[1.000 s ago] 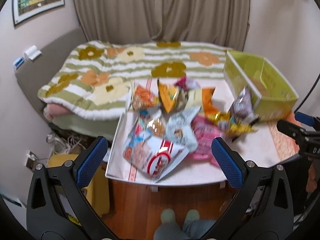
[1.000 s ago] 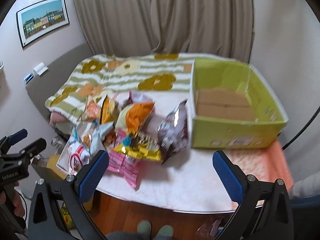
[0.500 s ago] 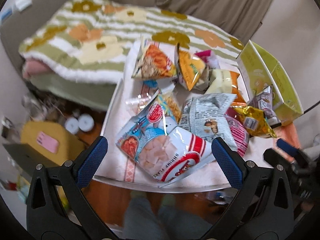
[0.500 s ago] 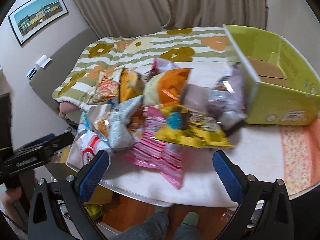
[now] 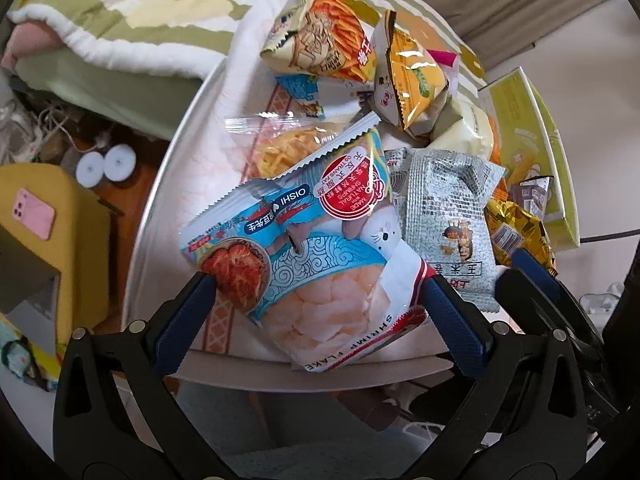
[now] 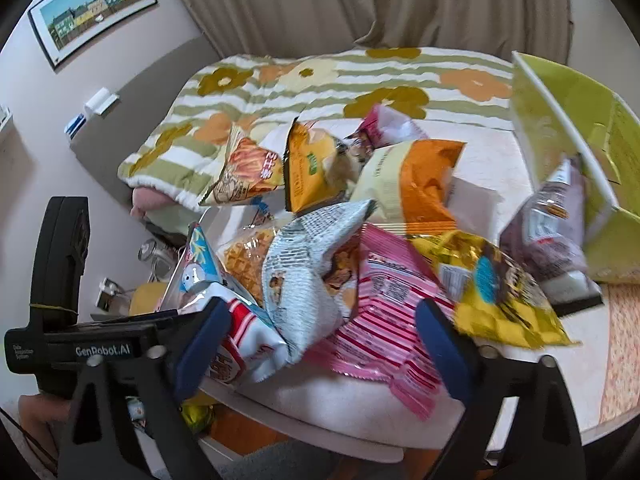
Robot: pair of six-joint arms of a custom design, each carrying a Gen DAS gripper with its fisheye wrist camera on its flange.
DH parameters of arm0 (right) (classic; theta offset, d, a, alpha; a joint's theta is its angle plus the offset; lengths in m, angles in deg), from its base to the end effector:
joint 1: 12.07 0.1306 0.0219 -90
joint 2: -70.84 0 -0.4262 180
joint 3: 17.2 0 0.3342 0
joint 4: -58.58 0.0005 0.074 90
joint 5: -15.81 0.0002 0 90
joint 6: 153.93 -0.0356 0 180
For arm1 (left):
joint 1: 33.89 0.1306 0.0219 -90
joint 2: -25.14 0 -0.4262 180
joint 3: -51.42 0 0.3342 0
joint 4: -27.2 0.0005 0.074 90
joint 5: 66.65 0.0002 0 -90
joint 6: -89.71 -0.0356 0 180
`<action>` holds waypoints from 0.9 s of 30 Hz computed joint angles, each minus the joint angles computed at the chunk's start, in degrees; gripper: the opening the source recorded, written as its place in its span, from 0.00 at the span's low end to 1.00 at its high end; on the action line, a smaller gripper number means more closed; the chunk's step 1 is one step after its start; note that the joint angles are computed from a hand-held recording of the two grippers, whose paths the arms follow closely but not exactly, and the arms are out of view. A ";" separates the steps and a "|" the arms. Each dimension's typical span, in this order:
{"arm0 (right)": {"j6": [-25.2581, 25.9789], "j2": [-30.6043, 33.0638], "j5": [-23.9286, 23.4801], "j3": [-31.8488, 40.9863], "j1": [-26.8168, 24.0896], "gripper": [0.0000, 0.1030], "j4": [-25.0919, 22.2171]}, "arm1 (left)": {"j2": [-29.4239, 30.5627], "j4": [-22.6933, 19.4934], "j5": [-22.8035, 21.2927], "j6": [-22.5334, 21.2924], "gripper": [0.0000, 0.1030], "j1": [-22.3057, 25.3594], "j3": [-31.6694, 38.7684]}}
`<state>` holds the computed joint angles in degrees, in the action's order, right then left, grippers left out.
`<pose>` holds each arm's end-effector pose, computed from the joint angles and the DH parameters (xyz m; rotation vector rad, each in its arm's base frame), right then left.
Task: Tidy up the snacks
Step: 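Lower both grippers onto the pile, left toward the blue shrimp-flake bag, right toward the grey bag, then grasp the blue shrimp-flake bag with the left gripper while the right grasps the grey printed bag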
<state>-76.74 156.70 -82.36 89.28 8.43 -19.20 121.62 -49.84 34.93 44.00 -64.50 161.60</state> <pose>0.3384 0.1314 0.5815 -0.2293 2.5947 0.3982 0.3777 -0.2323 0.5358 -0.2691 2.8130 -0.6344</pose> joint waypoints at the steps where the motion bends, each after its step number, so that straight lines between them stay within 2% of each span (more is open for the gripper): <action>1: -0.07 0.44 -0.55 0.32 -0.17 0.81 -0.12 | 0.10 0.19 0.22 -0.01 0.98 0.25 -0.10; 5: 1.22 1.94 -0.87 1.47 -0.54 0.79 -0.36 | -0.04 2.10 2.64 0.79 0.96 1.35 -1.49; 10: 5.06 3.96 -3.19 3.67 -1.31 0.72 -1.68 | -0.07 2.67 3.16 0.13 0.92 1.18 -2.05; 15: 8.00 5.94 -5.84 5.48 -1.59 0.67 -3.64 | -0.44 3.54 4.60 -0.71 0.73 0.18 -3.37; 20: 9.43 7.37 -7.37 5.97 -1.29 0.67 -5.10 | -0.72 3.30 2.49 -1.82 0.62 -0.76 -2.77; 25: 9.63 7.97 -8.25 5.05 -1.39 0.65 -4.56 | -1.23 2.16 -1.25 -2.26 0.61 -0.96 -1.49; 27: 9.49 8.49 -7.92 4.92 -1.29 0.58 -4.87 | -1.40 2.03 -1.86 -2.46 0.61 -0.94 -1.35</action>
<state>-67.25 165.19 -90.28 94.19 7.13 -24.07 120.22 -47.80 33.08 41.54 -65.44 160.25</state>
